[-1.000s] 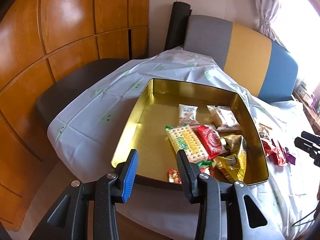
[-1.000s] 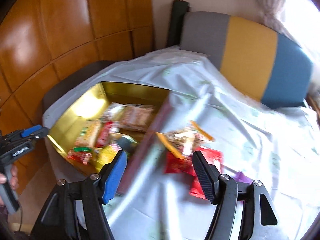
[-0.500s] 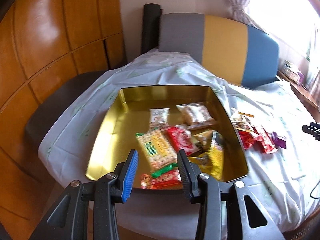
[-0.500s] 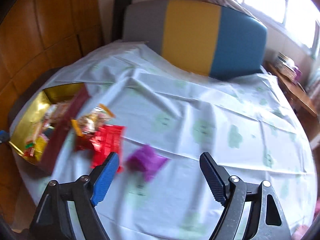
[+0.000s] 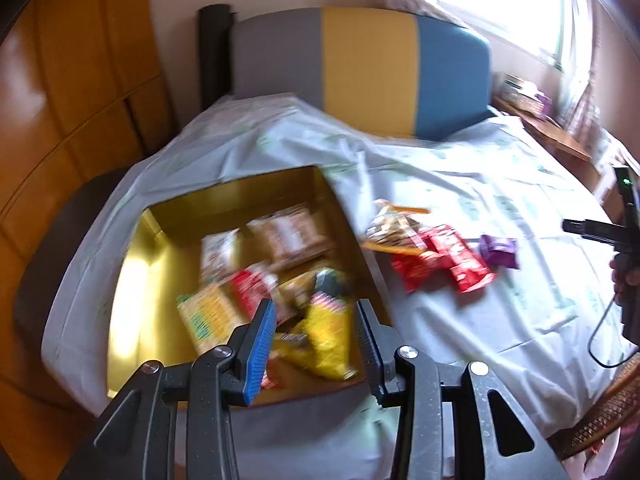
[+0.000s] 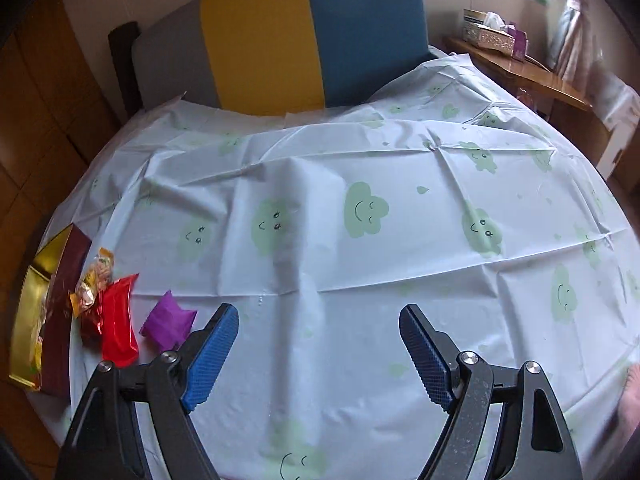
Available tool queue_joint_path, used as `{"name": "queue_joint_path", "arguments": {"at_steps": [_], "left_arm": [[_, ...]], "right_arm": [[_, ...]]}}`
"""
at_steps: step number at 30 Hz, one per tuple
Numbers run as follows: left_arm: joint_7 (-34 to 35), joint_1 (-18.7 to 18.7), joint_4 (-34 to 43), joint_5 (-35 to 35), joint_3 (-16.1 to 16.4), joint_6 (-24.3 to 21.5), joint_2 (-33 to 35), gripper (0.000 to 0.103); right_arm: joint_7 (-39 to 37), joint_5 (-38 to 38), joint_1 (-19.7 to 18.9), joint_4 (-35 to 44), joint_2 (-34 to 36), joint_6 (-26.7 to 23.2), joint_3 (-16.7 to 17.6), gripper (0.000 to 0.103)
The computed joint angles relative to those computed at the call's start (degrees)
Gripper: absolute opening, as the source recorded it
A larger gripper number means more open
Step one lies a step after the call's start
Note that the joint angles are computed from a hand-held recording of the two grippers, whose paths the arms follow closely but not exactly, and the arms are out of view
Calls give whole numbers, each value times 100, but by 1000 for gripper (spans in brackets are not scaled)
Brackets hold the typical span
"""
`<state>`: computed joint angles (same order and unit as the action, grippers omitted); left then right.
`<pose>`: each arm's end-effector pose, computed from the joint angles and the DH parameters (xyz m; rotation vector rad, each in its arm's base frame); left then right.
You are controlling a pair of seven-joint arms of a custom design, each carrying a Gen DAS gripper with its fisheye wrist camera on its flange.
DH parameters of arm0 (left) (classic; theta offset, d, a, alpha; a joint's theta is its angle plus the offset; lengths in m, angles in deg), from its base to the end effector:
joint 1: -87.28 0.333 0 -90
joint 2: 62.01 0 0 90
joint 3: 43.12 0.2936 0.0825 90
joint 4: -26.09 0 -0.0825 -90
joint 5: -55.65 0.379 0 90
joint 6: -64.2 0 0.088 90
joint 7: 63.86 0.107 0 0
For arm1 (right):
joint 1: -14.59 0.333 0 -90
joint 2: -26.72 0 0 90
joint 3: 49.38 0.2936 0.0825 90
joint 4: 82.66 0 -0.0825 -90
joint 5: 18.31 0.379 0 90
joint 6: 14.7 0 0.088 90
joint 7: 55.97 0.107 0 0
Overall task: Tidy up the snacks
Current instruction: 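Grasp the clear pistachio bag with orange top with the left gripper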
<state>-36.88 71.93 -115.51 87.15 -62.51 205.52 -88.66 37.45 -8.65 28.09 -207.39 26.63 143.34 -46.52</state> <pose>0.3660 -0.2632 0.4782 -1.9025 1.6692 -0.5644 0.5516 0.1546 0.4378 -1.9071 1.7457 -0.3289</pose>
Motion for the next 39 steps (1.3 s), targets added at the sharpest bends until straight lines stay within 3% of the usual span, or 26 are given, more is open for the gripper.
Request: {"name": "queue_joint_path", "arguments": {"at_steps": [7, 10, 23, 26, 30, 36, 39], "left_arm": [[1140, -130, 1092, -280, 234, 287, 1144, 41], [1689, -165, 1640, -435, 289, 207, 1684, 41], [3261, -188, 3924, -1322, 531, -891, 3896, 41], [3411, -221, 4478, -1352, 591, -1307, 4371, 48], [3571, -268, 4982, -1348, 652, -1751, 4791, 69], [3784, -363, 5553, -1269, 716, -2168, 5300, 70], [3858, -258, 5585, -1565, 680, -2109, 5389, 63]], "right_arm": [[-356, 299, 76, -17, -59, 45, 51, 83], [-421, 378, 84, 6, -53, 18, 48, 83], [-811, 901, 114, -37, -165, 72, 47, 85], [-927, 1033, 129, -22, -171, 49, 51, 85], [-1077, 1196, 144, -13, -188, 34, 52, 85], [-1275, 1421, 160, -15, -220, 13, 50, 86], [-1305, 1448, 163, -24, -233, 31, 52, 86]]}}
